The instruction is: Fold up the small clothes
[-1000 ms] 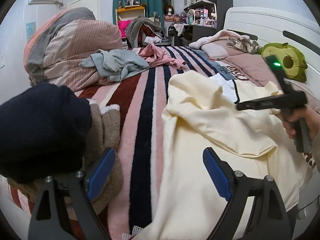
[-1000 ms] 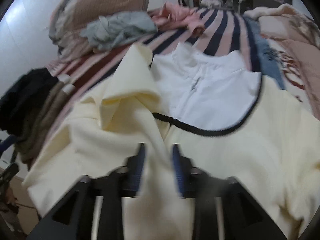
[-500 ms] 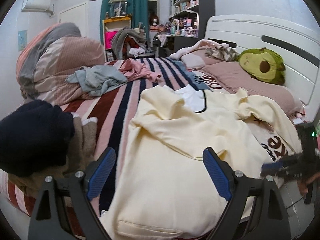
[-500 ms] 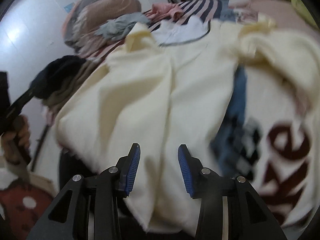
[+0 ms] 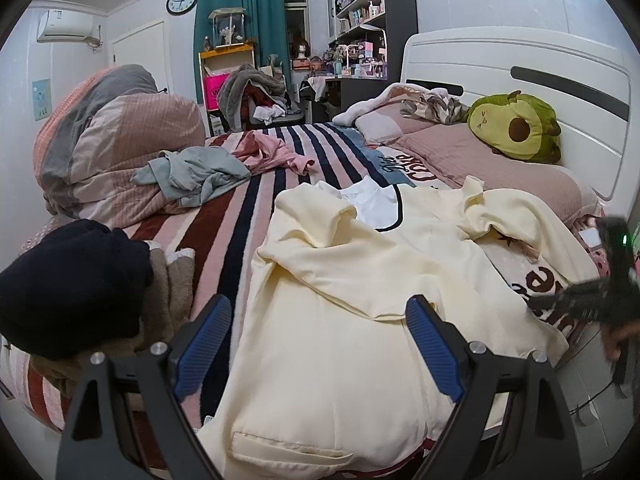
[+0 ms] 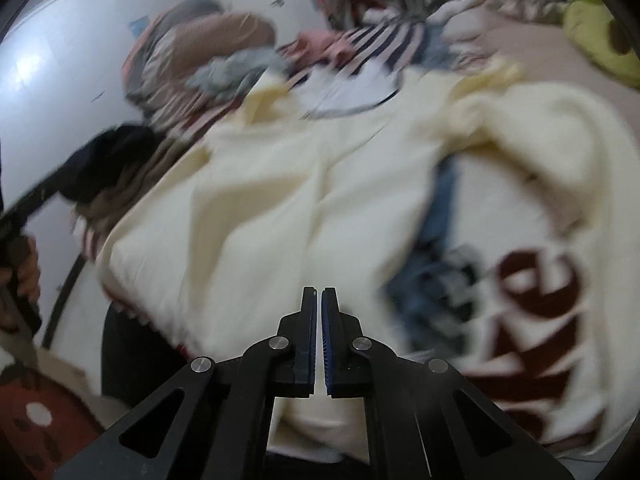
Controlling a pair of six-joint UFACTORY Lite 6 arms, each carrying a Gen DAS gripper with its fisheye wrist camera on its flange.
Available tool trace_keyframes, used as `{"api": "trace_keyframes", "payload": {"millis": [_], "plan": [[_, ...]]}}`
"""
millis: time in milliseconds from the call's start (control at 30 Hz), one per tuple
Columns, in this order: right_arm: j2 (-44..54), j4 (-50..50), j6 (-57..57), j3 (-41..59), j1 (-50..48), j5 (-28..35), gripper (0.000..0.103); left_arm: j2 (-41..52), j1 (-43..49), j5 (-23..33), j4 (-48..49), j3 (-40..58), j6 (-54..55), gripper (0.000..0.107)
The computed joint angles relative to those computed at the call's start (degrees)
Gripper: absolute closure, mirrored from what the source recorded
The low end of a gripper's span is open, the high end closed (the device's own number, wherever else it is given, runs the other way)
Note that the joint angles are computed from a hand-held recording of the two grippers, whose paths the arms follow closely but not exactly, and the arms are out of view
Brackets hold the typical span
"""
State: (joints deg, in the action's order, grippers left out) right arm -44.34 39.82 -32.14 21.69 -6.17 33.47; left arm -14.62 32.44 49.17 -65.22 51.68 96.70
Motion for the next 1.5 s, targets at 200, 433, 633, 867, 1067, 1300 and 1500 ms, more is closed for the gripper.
{"api": "trace_keyframes", "payload": {"millis": [200,433,633,867,1067,1300,1500], "plan": [[3.9,10.5,-16.4,1.2,-7.3,14.5,0.086,-1.2,-1.6,-0.6,-0.1,-1.2,0.5,0.02],[4.7,19.2,-20.7,-10.0,1.6,10.7,0.064,-1.3,-2.9,-1.1,0.7,-1.1,-0.2,0.02],[14.0,31.1,-30.8,-11.4,5.1,7.5,0.082,-2.8,-3.3,-1.0,1.0,-2.1,-0.5,0.02],[15.0,38.4,-36.5,-11.7,5.8,9.1,0.103,-3.6,-2.9,-0.9,0.9,-2.5,0.0,0.02],[-0.4,28.7,-27.9,-10.4,-11.7,22.1,0.103,-3.0,-2.9,-0.6,0.5,-1.7,-0.3,0.02],[2.6,19.0,-25.3,-5.8,-13.0,23.6,0.096,-3.2,-3.1,-0.2,0.3,-1.9,-0.1,0.02],[10.2,24.0,-35.0,-12.6,-9.1,17.8,0.068,-3.1,-3.1,-0.7,1.0,-1.8,-0.4,0.02]]}}
